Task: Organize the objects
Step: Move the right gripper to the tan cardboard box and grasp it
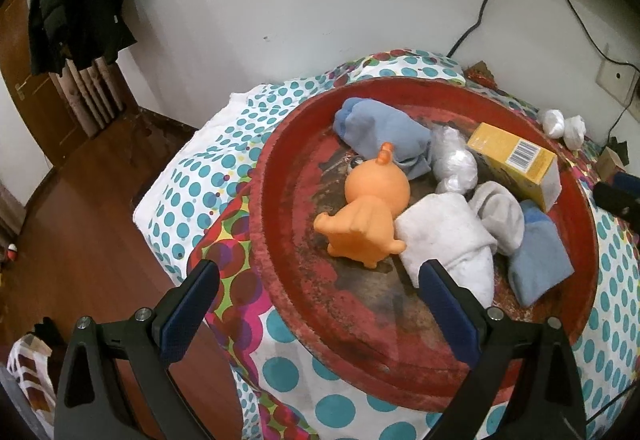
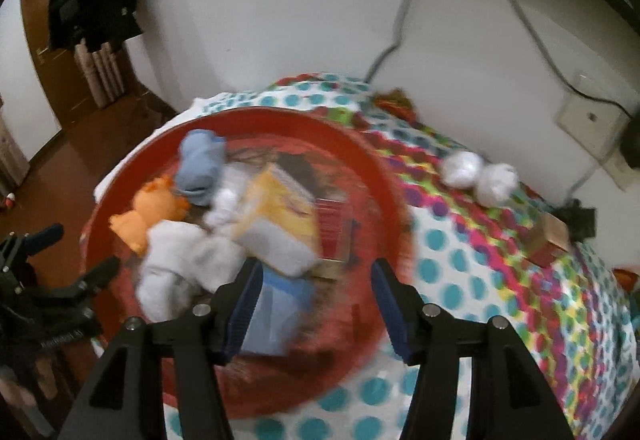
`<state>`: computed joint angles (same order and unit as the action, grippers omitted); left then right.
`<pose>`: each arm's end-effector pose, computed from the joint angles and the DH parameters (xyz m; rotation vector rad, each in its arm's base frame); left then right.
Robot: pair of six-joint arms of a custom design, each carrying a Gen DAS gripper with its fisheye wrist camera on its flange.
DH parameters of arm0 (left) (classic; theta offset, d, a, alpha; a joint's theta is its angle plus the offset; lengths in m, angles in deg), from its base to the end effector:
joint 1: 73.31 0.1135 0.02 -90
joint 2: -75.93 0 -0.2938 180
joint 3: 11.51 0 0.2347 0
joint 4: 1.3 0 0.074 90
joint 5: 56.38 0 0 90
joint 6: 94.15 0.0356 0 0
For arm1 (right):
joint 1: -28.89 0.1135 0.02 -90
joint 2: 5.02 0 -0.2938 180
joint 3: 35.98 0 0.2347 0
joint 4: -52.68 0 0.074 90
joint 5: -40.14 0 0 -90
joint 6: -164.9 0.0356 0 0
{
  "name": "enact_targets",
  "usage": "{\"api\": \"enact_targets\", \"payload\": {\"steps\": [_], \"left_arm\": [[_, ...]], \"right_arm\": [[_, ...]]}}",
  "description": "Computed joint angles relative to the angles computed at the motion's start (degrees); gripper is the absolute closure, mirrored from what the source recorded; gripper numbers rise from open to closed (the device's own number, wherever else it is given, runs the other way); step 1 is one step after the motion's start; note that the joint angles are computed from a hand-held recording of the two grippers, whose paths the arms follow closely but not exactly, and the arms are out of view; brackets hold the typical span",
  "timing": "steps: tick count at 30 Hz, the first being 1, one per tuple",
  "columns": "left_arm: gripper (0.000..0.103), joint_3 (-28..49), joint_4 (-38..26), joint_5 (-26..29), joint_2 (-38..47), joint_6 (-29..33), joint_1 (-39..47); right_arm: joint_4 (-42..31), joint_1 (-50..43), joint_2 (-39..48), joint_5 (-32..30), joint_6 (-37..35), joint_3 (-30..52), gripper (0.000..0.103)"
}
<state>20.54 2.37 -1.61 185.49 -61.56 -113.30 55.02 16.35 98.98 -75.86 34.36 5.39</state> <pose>0.1648 -0.1114 0.0622 -0.4877 2.4425 0.2560 0.2489 -0.0394 0.0981 -0.7457 2.3644 0.2178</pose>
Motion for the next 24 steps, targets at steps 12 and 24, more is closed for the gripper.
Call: {"api": "enact_targets", "payload": {"steps": [12,24], "left_arm": [[0.002,3.63,-3.95,-1.86,3.12,0.27,-2.11],[0.002,2.33,0.43,-0.58,4.63,0.69,-0.96]], "right_arm": [[-5.59,-13.32,18.71,7.0,4.66,25.47,0.045],[-9.72,-10.04,35.53,11.39,12.72,49.06,0.045]]}}
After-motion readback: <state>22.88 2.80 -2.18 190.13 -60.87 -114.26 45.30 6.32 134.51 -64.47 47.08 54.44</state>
